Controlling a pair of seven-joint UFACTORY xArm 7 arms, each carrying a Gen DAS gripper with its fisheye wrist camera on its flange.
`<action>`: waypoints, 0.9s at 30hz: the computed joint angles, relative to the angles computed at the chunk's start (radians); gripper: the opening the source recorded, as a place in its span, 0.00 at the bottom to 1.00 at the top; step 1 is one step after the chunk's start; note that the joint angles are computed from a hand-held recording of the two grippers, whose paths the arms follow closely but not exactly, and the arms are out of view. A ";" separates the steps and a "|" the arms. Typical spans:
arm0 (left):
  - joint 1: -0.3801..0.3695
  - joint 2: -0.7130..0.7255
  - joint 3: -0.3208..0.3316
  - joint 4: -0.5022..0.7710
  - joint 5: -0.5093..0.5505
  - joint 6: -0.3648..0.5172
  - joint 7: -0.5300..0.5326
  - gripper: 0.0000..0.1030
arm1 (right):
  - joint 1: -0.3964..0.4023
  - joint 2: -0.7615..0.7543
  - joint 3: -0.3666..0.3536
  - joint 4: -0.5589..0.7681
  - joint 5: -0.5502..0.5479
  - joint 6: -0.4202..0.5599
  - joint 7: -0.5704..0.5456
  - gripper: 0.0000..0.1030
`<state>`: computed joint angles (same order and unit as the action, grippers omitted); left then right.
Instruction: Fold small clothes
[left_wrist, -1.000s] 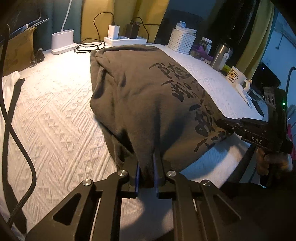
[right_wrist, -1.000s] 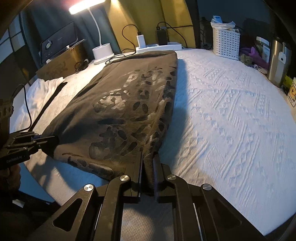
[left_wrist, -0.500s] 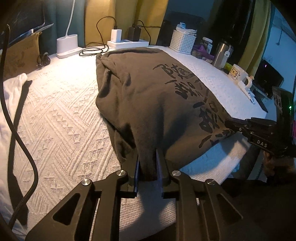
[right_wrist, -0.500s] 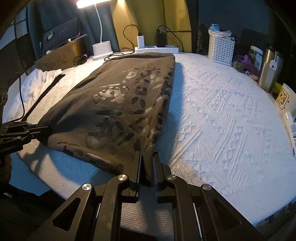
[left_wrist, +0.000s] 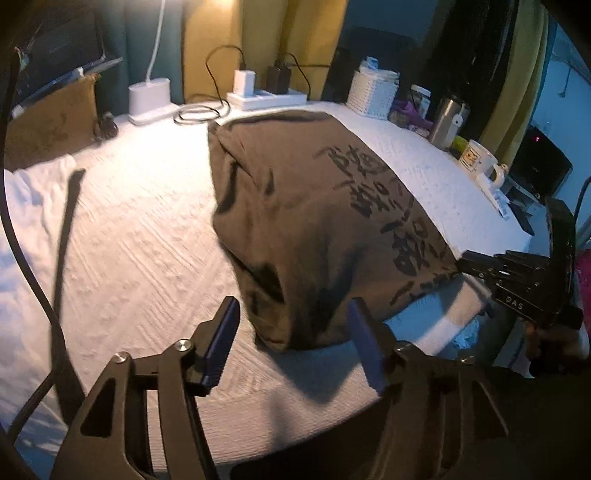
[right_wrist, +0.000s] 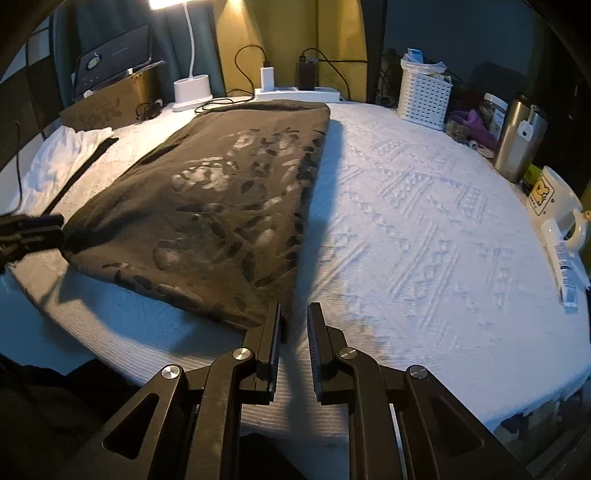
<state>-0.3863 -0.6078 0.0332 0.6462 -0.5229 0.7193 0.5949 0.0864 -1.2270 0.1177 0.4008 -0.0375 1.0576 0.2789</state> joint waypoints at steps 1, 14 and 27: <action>0.001 0.002 0.001 0.005 -0.002 -0.005 0.000 0.63 | -0.003 0.000 -0.004 0.005 -0.004 0.006 -0.003 0.14; -0.031 0.212 -0.045 0.149 -0.052 -0.083 0.016 0.66 | -0.037 0.161 -0.079 0.065 0.007 -0.077 -0.064 0.16; 0.045 0.403 -0.108 0.273 0.032 -0.061 -0.069 0.66 | -0.088 0.477 -0.080 0.187 -0.014 -0.284 -0.134 0.86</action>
<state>-0.3414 -0.2048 -0.0753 0.9193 -0.4905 0.6581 0.5255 -0.0019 -0.7497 0.0382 0.5880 -0.0511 0.7736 0.1451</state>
